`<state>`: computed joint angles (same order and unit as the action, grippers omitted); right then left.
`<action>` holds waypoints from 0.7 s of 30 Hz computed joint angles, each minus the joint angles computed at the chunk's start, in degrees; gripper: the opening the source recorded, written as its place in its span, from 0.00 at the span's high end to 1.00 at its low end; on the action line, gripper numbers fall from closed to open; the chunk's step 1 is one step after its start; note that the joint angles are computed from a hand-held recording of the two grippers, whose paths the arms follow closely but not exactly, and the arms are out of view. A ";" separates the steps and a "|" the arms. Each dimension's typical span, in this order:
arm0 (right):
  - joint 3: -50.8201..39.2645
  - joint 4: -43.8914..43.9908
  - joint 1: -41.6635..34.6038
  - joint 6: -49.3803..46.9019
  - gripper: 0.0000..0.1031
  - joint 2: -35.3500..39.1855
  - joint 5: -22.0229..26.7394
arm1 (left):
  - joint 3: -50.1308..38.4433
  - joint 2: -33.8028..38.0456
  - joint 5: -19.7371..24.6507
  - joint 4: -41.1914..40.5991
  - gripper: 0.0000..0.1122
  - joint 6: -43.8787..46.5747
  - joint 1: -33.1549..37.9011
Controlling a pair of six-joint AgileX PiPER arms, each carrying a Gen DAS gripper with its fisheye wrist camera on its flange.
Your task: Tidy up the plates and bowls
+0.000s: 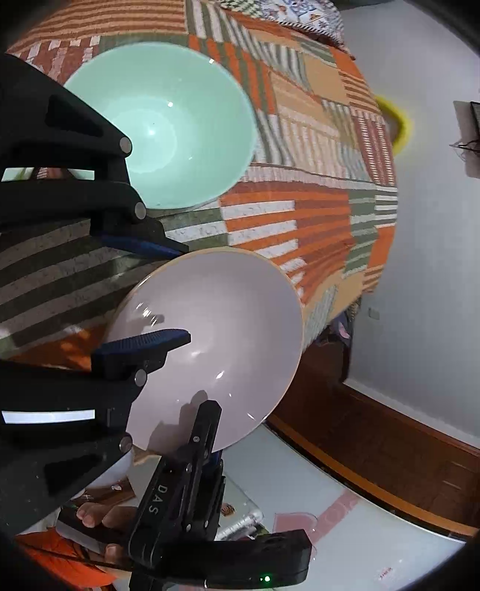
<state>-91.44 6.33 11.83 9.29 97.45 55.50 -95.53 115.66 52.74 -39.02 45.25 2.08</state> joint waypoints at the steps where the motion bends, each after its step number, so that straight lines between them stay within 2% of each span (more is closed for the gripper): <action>1: -0.22 -0.30 0.14 0.36 0.80 -0.71 0.14 | 0.59 -1.05 0.07 -0.91 0.66 0.76 0.38; 4: -1.08 -2.95 1.80 2.40 0.80 -2.33 0.77 | 1.99 -3.76 0.84 -3.15 0.68 2.25 1.68; 11: -2.57 -6.40 6.15 6.68 0.80 -6.66 3.38 | 4.44 -10.40 5.84 -6.69 0.83 6.18 7.25; 21: -5.71 -12.83 17.48 15.31 0.80 -9.26 6.29 | 10.59 -19.48 15.40 -11.52 0.86 16.24 21.59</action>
<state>-97.15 -6.50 29.31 24.59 88.19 61.80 -84.94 96.19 68.14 -50.54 61.49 23.67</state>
